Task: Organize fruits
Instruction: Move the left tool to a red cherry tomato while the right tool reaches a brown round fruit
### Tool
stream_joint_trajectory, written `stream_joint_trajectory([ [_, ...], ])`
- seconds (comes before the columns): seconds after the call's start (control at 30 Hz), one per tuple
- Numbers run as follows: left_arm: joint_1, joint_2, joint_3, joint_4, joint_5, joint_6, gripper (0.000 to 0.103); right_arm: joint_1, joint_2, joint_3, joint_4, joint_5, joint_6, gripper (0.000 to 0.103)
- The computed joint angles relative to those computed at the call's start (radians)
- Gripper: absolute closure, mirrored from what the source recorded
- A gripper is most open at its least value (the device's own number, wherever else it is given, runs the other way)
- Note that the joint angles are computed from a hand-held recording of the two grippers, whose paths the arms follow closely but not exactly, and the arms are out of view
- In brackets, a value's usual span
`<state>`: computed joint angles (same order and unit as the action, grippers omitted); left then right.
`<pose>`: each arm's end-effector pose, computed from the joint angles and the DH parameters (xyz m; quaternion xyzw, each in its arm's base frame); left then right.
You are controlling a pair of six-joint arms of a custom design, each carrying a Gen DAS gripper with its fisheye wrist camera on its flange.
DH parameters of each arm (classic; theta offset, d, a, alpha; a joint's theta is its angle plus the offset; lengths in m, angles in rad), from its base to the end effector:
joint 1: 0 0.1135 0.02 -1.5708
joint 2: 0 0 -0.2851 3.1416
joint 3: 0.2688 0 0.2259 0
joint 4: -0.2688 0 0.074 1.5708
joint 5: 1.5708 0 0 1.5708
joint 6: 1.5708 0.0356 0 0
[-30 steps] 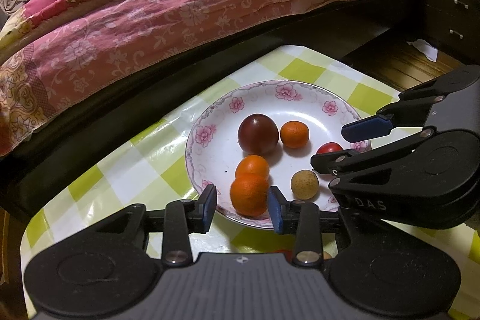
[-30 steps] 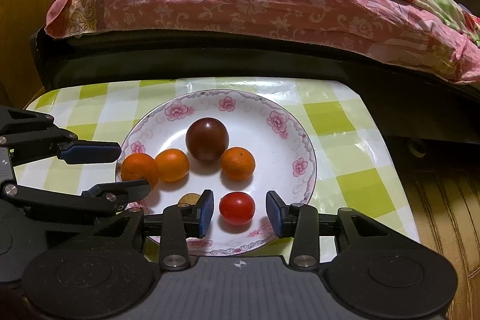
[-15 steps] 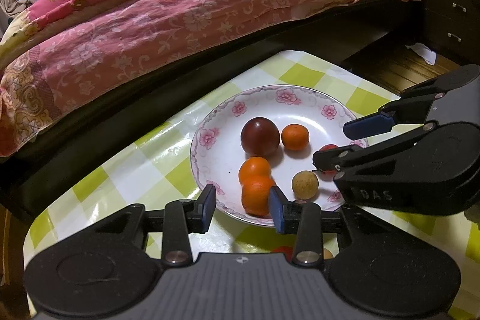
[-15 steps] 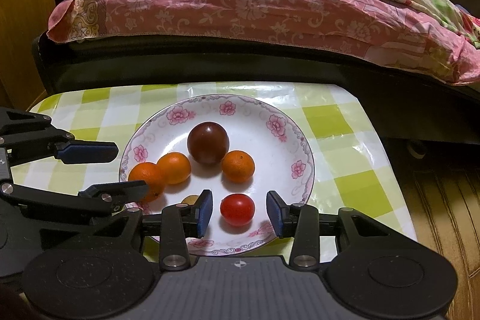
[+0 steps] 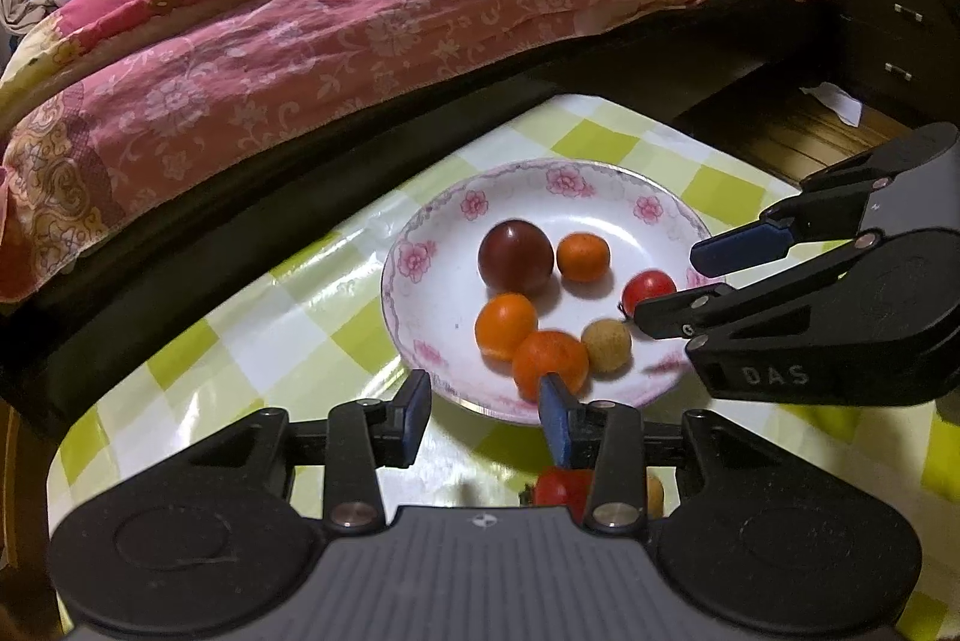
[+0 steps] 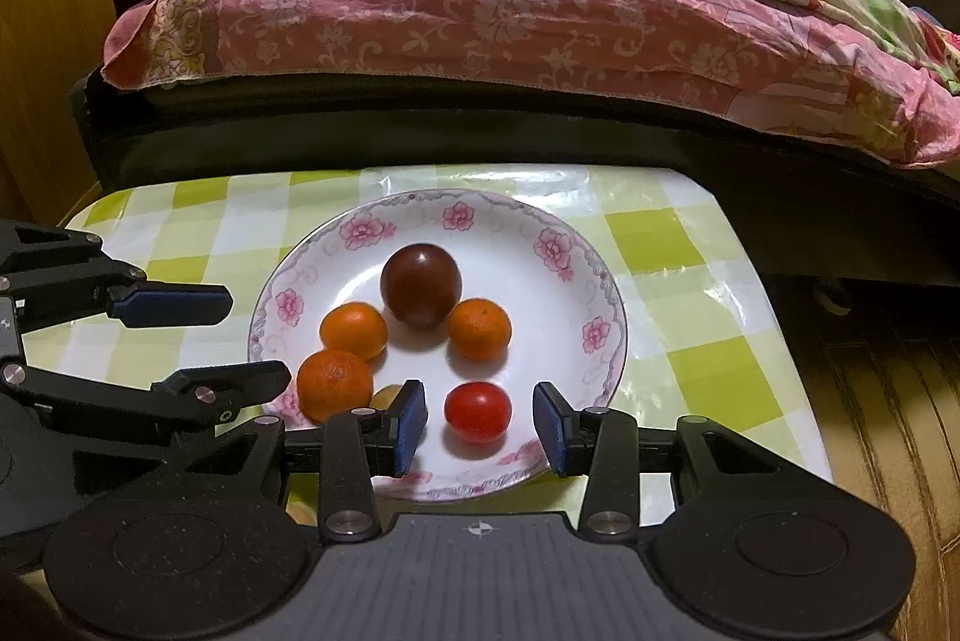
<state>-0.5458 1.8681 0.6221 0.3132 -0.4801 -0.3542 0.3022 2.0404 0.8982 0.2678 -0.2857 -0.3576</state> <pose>0.2588 -0.1379 0.1140 0.0140 0.9252 0.0708 0.3725 0.3440 0.1178 0.1116 -0.3474 0.8645 0.1244 0.3413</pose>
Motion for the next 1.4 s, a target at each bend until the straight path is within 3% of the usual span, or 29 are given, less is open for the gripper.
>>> stream_joint_trajectory([
  [0.5,-0.03,-0.14,-0.199,0.021,0.072,-0.022,0.055,-0.032,-0.123,-0.113,-0.143,-0.097,-0.126,0.064],
  [0.7,-0.02,-0.179,-0.24,0.039,0.101,-0.023,0.055,0.002,-0.088,-0.096,-0.196,-0.118,-0.215,0.064],
  [0.9,-0.019,-0.191,-0.253,0.045,0.112,-0.021,0.055,0.036,-0.038,-0.07,-0.207,-0.134,-0.246,0.066],
  [1.17,-0.002,-0.172,-0.247,0.069,0.162,-0.02,0.055,0.053,0.009,-0.044,-0.178,-0.116,-0.223,0.081],
  [1.4,-0.005,-0.093,-0.18,0.086,0.21,-0.015,0.055,0.035,-0.015,-0.033,-0.24,-0.083,-0.227,0.081],
])
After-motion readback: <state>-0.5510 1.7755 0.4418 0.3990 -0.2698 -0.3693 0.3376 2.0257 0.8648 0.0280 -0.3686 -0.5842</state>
